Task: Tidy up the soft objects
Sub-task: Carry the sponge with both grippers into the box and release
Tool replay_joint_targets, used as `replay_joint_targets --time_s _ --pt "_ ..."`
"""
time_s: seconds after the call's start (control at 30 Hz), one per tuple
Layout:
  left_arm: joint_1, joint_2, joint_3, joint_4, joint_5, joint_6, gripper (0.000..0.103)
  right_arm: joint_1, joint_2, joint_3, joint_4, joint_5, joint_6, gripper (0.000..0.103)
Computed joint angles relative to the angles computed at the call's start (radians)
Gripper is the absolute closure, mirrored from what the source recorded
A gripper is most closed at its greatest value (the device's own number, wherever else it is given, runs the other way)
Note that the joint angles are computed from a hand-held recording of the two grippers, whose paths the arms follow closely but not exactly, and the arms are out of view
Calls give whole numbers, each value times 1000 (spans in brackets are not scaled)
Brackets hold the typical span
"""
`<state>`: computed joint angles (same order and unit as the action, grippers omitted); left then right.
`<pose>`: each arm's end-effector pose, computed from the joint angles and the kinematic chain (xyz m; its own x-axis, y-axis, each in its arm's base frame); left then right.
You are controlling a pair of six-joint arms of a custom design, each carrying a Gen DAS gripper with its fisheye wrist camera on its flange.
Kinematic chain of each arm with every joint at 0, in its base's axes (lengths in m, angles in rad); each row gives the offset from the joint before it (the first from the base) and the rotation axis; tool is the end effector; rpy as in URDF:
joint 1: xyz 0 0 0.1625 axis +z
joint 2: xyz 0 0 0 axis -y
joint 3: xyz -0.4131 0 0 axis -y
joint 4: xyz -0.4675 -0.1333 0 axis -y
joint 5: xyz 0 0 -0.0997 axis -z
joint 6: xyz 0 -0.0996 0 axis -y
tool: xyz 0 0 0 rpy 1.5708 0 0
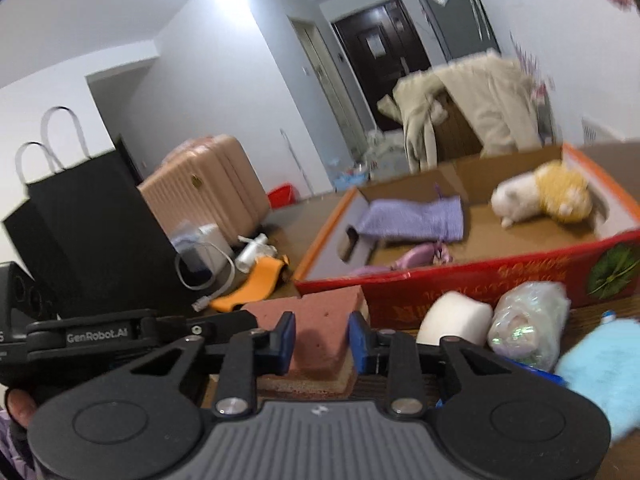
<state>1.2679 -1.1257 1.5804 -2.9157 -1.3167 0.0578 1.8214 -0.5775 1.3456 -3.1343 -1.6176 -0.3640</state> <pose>-0.0683 -0.7493 0.3469 -0.9696 0.1368 -0.2028 0.2441 0.5937 -0.7668 0.3288 -0.7656 0.0648 -0.8502 -0.4427 0.2849 -0.5097 0.5570 -0.6557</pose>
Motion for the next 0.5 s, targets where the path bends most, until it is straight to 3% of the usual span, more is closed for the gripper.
replay_joint_targets --time_s 0.27,0.5 --pt "-88 -108 170 -93 44 -6 68 24 -151 241 -213 0 -32 83" --pt "-110 -85 154 -112 53 7 68 19 -177 257 -231 3 -38 84"
